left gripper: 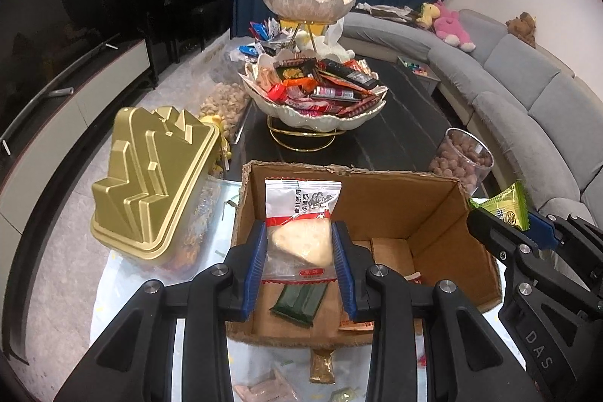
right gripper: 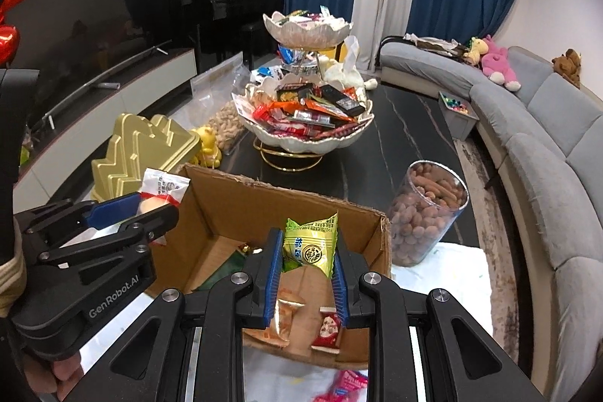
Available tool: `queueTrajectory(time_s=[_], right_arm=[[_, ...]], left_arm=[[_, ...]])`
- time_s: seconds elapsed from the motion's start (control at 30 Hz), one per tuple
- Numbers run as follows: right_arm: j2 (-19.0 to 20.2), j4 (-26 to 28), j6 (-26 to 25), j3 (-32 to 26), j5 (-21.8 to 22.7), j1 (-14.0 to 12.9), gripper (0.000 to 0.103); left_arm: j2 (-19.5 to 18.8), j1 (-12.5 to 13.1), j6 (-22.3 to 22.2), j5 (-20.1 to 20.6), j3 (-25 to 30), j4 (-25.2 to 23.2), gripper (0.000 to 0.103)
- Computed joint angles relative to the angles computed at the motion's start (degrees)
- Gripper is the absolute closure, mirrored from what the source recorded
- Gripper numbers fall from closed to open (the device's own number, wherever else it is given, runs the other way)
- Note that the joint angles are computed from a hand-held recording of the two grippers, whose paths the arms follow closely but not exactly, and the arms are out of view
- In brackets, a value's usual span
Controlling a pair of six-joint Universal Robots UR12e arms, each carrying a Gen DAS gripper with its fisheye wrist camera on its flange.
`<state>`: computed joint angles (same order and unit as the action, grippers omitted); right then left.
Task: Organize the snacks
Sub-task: 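Lift both snacks and carry them over the cardboard box, then open both tools to drop the cheese-cake packet and candy into the box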
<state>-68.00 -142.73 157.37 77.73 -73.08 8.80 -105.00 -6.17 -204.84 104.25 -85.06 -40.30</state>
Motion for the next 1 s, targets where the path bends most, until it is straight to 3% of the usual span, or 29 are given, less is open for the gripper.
queueTrajectory(time_s=[0.3,0.4,0.5,0.57,0.73,0.83,1.0], right_arm=[[1.34,1.61,-2.19,-1.66,-0.55,0.34,0.078],[1.38,1.4,-2.43,-1.86,-0.75,0.31,0.077],[1.16,0.25,-2.02,-1.5,-1.36,0.24,0.06],[0.95,-0.44,-1.43,-1.23,-1.17,0.05,0.043],[0.24,-1.66,-0.5,-0.6,-1.8,-0.11,0.035],[-0.26,-2.24,-0.1,-0.17,-1.88,-0.26,0.035],[-1.54,-3.3,0.14,1.01,-1.5,-0.71,0.035]], left_arm=[[-1.06,0.65,-0.5,-2.65,0.59,-2.12,0.068],[-0.94,0.59,-0.36,-2.32,0.46,-2.09,0.062],[-0.44,0.37,-1.08,-0.73,0.02,-1.56,0.041],[-0.13,0.44,-0.99,-0.65,-0.35,-0.73,0.038],[0.44,0.35,-0.77,-0.1,-0.47,-0.59,0.03],[0.93,0.08,-0.46,0.7,-0.74,-0.27,0.025],[1.83,-0.39,0.16,1.83,-1.13,-0.29,0.023]])
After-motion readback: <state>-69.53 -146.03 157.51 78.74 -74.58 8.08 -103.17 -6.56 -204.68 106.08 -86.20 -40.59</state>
